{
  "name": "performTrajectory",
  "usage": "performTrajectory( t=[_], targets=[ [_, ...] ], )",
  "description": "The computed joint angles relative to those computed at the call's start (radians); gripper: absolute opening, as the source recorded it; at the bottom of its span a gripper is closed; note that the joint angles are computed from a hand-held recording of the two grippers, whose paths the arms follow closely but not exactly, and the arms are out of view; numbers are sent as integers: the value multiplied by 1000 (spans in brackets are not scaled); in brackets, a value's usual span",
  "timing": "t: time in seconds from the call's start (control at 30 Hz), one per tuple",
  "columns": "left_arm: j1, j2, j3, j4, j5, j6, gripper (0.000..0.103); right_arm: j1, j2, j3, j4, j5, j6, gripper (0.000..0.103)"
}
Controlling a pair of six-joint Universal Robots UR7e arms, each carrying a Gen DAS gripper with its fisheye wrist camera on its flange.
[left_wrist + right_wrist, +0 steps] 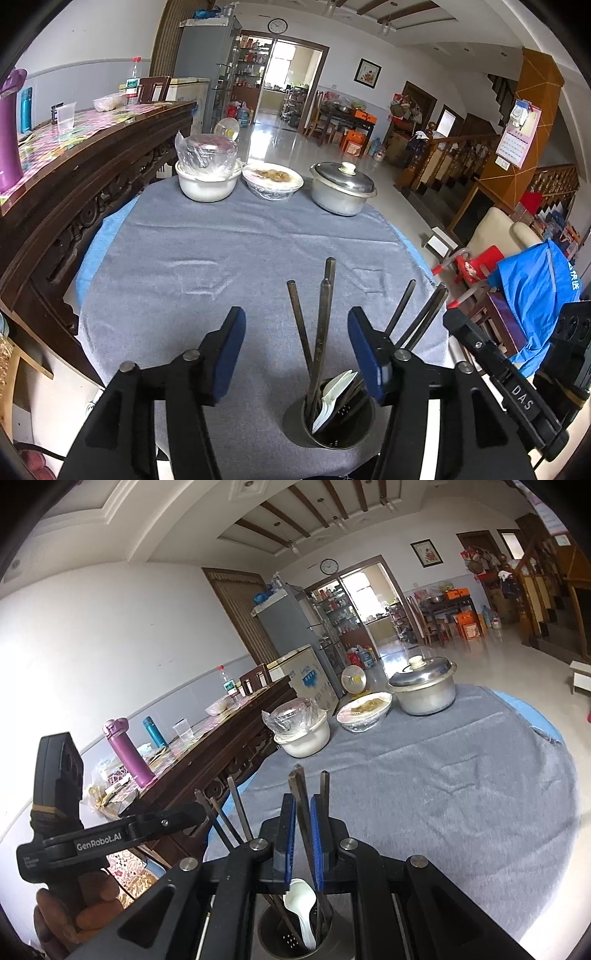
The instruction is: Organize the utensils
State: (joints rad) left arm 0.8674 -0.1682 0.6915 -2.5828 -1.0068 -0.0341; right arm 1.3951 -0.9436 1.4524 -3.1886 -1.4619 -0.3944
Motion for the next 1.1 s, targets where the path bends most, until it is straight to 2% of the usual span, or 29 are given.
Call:
performTrajectory(
  t=[0.07,0.13,0.3,0.57,0.6,0.67,0.7,0.9,1.1],
  targets=[
    [-2,-2,8,-10,11,3,64,-1,0,-3,-2,-2,7,22],
    [-3,-2,13,-15,25,9,65,-1,2,-3,-9,-4,11,26],
    [-7,-8,32,-32,52,27,71,3,-1,2,-21,-17,7,26],
    [-25,-39,123,-156,120,106,81,7,-18,31,-47,-39,4,27],
    [-26,-43,134,-169,127,114,82,8,-21,36,-50,-43,4,29],
    [-26,-58,162,-193,132,123,85,7,-28,49,-56,-51,5,43],
    [-26,-67,181,-206,136,127,87,7,-32,58,-66,-55,3,46],
    [-39,-86,242,-257,220,156,89,12,-47,103,-112,-88,-18,47],
    [-55,-93,285,-302,303,166,91,36,-55,142,-149,-173,-64,47]
  ],
)
